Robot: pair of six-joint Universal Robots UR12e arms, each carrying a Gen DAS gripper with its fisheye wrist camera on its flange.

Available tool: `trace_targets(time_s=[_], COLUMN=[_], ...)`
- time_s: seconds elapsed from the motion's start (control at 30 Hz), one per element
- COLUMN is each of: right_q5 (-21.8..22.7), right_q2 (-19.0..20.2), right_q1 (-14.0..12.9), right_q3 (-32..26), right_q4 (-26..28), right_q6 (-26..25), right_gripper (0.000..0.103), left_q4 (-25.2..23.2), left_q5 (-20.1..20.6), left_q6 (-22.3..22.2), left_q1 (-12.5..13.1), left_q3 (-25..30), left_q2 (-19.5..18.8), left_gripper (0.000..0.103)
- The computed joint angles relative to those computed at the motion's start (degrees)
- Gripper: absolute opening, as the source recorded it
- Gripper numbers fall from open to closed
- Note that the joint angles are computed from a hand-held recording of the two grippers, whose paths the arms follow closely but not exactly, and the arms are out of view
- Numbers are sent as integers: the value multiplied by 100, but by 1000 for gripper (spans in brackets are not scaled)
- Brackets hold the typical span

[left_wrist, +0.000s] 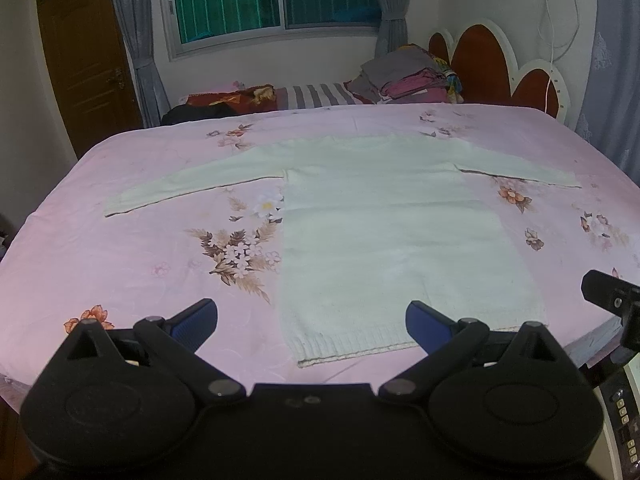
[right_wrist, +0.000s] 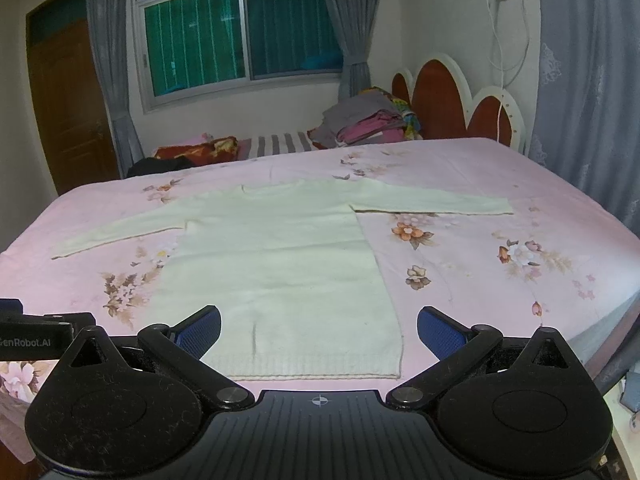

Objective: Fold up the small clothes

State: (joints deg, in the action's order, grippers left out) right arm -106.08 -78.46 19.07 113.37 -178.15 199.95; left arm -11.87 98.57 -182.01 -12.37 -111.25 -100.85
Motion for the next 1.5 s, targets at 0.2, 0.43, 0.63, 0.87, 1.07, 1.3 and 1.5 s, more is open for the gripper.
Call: trace_targets(time_s=[0.2,0.43,0.63,0.87,1.07,1.3,1.5], right_q5=[1,12,-16,-100,-154,-229,-270], right_q2=[4,14,14,-11,11,70,142], right_q1=[-18,-33,-62,-90,-101,-117,-162], right_q3=[-5,0,28,64,35,-25,-94], right_q4=[3,-35,-81,-165,-146,-134,-124], right_q6=[17,6,8,0,21,38,3], right_gripper=[103,103,103,103,103,103,103], left_q4=[-4,21,77,138,190,211,184], left_q5=[28,70,92,60,58,36,44], left_q6=[-6,-11,1,30,61,31,16], left_q1=[-24,-56,-91,-111,-113,-73,-44], left_q3=[4,1,23,58,97,176,303], left_q2=[-13,-35,-75,-111,-148,-214,-324], left_gripper=[100,100,100,100,100,100,100])
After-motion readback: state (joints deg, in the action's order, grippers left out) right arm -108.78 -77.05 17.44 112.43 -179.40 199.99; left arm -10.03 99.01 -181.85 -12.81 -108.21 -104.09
